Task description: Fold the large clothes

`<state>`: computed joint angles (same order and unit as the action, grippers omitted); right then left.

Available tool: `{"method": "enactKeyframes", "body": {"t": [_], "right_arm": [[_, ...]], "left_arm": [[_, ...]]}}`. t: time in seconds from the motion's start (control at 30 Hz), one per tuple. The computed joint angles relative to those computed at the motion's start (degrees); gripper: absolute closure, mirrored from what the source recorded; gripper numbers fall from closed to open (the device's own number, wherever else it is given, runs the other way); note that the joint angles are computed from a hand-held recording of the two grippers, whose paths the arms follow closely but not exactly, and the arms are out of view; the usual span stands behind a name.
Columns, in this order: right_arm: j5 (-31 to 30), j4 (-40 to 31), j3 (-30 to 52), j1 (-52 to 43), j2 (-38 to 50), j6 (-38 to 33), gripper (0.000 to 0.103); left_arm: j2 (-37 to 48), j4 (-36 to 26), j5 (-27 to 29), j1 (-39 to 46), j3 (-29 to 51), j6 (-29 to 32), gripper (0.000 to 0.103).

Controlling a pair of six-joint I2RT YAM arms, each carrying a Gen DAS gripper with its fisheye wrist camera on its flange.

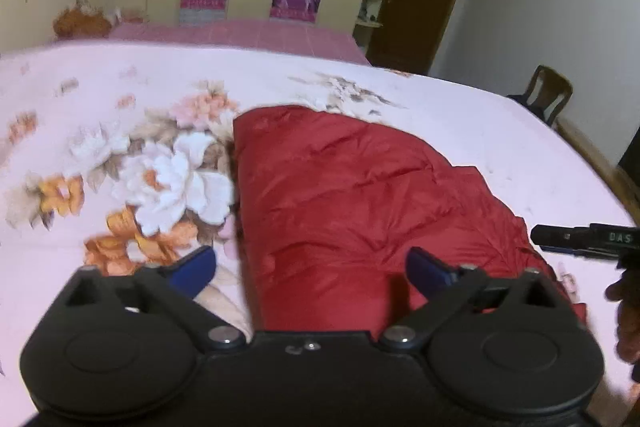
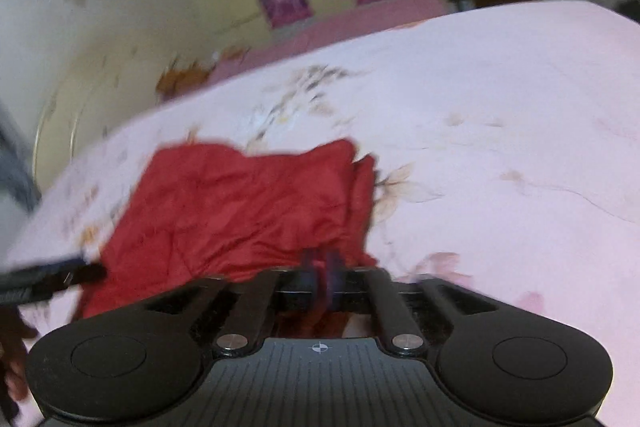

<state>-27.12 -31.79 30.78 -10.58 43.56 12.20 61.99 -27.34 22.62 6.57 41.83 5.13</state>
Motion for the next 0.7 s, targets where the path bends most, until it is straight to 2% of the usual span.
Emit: {"method": "enactKeyframes", "body": {"t": [0.03, 0.23, 0.33, 0.47, 0.57, 0.67, 0.7], "right_arm": [[-2.3, 0.0, -0.1, -2.0, 1.2, -0.2, 0.044], [-10.5, 2.3, 1.5, -6.6, 11.9, 1.8, 0.044], [-12.7, 2.5, 2.7, -7.0, 17.9, 3.5, 0.044], [-16.3, 0.7, 3.8, -7.5, 19.9, 5.6, 0.045], [-16.8, 4.2, 2.5, -6.5, 20.5, 8.1, 0.045], [-18.9, 6.2, 2.0, -7.0, 21.7, 8.6, 0.054], [-19.7, 6.6, 2.0, -7.1, 22.5, 8.1, 0.057]], "left_arm": [[2.3, -0.9, 1.8, 1.3, 1.0, 0.0, 0.013], [12.2, -0.9, 11.2, 6.1, 4.5, -4.1, 0.014], [15.0, 0.1, 12.3, 6.4, 4.8, -5.2, 0.017], [16.6, 0.7, 13.1, 6.2, 4.8, -6.0, 0.02], [17.2, 1.1, 13.3, 5.5, 4.7, -7.6, 0.022], [17.3, 1.9, 13.2, 4.4, 4.7, -9.3, 0.028], [16.6, 2.2, 13.0, 3.9, 4.4, -9.9, 0.035]]}}
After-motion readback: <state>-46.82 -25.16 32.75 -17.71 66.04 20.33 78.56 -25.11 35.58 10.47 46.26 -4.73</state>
